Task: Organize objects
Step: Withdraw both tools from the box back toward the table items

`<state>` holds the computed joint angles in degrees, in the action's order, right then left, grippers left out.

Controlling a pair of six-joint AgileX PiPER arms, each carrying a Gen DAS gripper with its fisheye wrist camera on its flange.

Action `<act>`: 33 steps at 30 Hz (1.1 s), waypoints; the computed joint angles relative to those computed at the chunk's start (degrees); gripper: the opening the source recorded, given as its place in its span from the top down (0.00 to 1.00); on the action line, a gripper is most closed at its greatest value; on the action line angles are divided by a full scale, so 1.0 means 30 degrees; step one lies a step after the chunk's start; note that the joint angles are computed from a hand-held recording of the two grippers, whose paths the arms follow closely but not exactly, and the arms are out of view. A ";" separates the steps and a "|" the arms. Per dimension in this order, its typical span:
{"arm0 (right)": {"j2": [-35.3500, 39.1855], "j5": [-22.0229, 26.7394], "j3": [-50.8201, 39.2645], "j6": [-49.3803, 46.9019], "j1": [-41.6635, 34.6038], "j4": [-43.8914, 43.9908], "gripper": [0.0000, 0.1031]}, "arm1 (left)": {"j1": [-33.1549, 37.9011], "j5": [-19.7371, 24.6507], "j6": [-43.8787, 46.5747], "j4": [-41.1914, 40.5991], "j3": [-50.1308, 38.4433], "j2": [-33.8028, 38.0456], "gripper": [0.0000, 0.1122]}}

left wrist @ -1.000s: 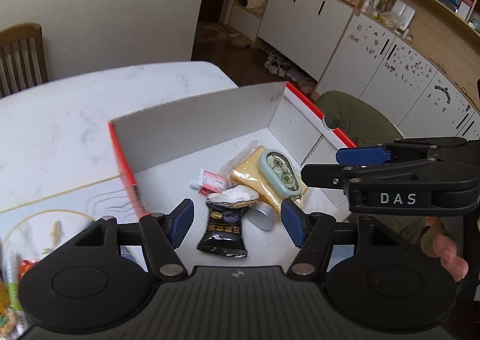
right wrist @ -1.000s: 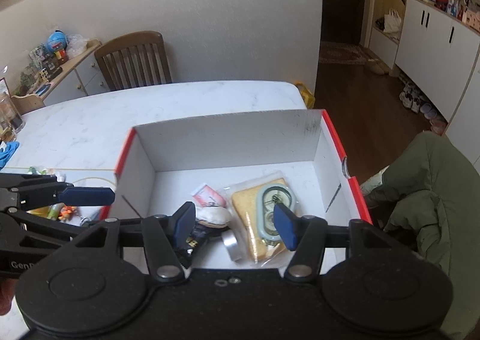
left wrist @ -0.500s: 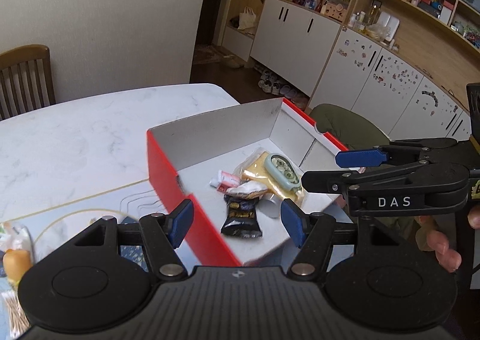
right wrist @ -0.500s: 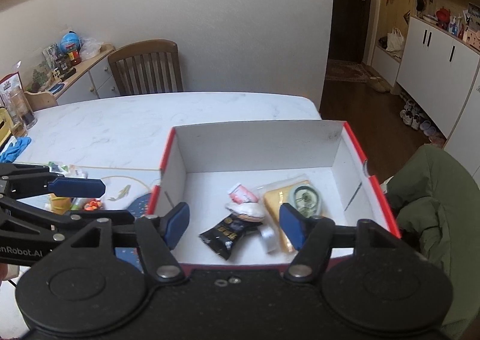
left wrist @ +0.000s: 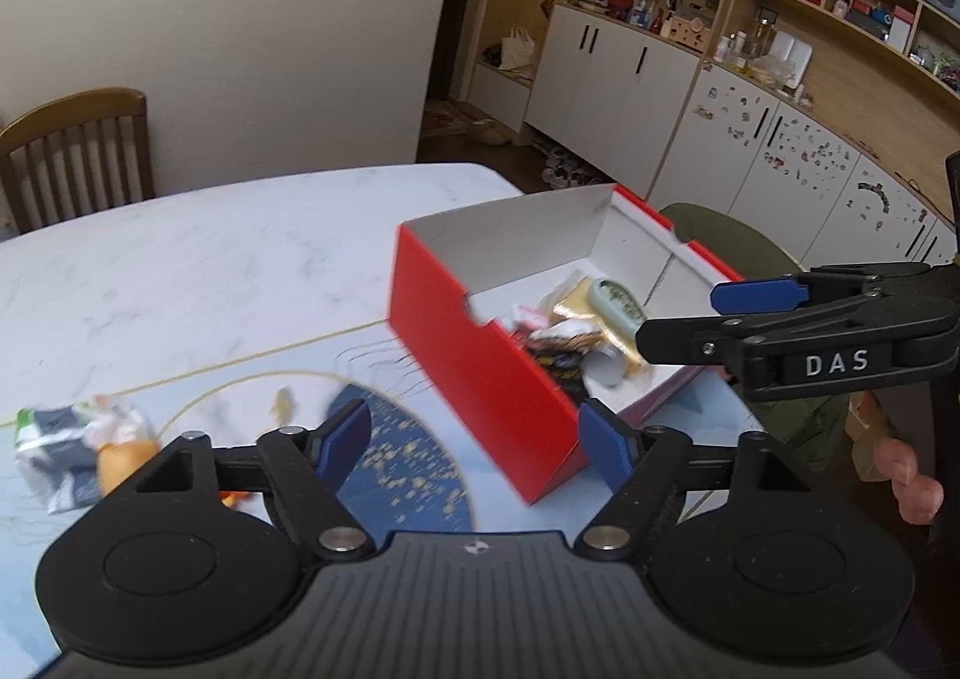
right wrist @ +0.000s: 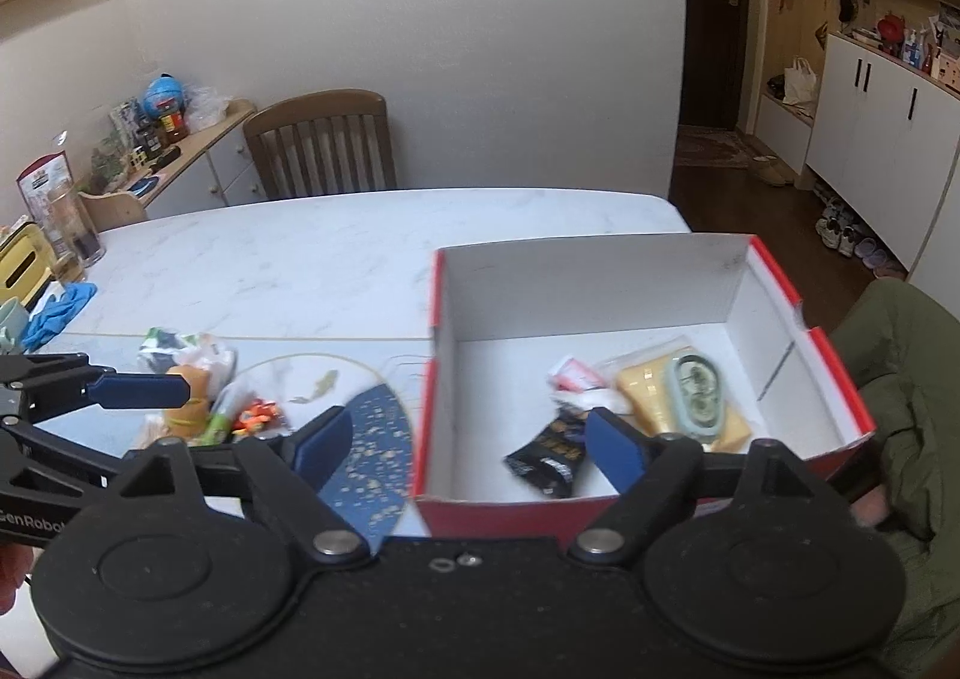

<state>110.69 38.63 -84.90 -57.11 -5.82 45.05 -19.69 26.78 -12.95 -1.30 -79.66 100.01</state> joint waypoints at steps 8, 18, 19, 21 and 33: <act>-0.1211 -0.1233 0.2145 -0.0463 0.1680 0.0723 0.04 | 0.1810 -0.0756 0.2109 -0.2082 0.3426 -0.2234 0.26; -0.1732 -0.2768 0.3461 0.1064 0.4037 0.0030 0.02 | 0.4661 -0.1423 0.5141 -0.4825 0.6812 -0.4358 0.12; -0.1674 -0.2841 0.3439 0.1429 0.4273 -0.0201 0.02 | 0.4882 -0.1438 0.5038 -0.4685 0.7040 -0.4507 0.09; -0.1528 -0.2872 0.3336 0.1975 0.4688 -0.0495 0.02 | 0.5446 -0.1601 0.5615 -0.5214 0.7609 -0.4878 0.08; -0.0299 -0.3699 0.2436 0.5633 0.7320 -0.3549 0.02 | 0.7373 -0.4045 0.7558 -0.3802 1.0443 -0.5268 0.08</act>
<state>109.79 27.53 -77.59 -40.21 16.14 34.40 2.43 14.64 9.73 -12.71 -48.34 84.20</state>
